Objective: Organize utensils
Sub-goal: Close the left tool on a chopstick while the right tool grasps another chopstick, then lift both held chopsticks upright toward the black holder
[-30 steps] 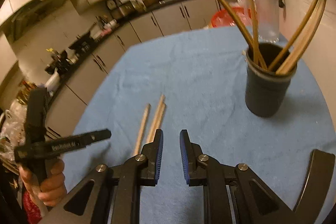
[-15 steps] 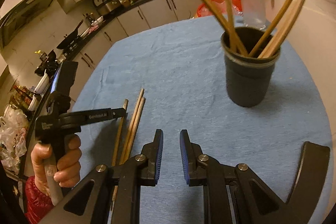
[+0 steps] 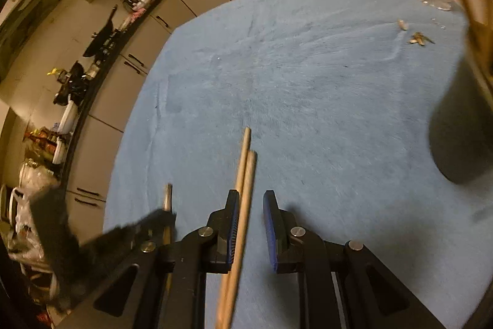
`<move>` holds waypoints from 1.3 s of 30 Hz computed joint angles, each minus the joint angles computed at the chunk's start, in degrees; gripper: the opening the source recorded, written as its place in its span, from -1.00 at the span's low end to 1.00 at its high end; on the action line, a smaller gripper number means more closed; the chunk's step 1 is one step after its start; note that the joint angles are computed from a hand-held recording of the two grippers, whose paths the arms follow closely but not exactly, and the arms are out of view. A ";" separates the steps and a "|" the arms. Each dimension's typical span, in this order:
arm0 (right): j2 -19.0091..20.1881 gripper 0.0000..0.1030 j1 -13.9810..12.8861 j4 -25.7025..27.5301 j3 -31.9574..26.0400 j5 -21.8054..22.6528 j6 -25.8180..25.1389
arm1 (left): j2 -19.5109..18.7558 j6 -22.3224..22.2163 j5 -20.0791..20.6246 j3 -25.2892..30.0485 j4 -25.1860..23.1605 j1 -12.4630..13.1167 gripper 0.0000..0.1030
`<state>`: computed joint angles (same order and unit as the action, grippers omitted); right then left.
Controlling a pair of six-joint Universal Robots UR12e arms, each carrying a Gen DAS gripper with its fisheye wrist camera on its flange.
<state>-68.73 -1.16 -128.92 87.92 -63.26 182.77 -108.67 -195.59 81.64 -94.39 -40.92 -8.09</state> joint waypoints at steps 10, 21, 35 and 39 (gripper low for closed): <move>3.36 -0.73 3.47 2.52 -4.22 -9.04 -0.05 | 1.19 0.29 -1.35 -1.62 1.26 0.72 -0.80; 3.66 -0.78 5.39 2.25 -4.98 -19.04 -1.82 | -0.19 0.24 5.13 0.69 0.27 -1.43 -0.80; 2.24 -0.86 3.06 -3.23 -1.91 -10.28 -0.83 | -2.02 -0.56 4.06 4.42 -3.95 -1.39 -0.85; -0.37 -0.86 1.93 -9.00 0.98 -5.98 -0.46 | -1.11 -0.89 1.99 3.79 -1.55 -0.51 -0.86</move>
<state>-69.10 0.78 -137.92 88.90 -69.24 182.31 -109.78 -196.48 83.64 -90.60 -42.47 -8.60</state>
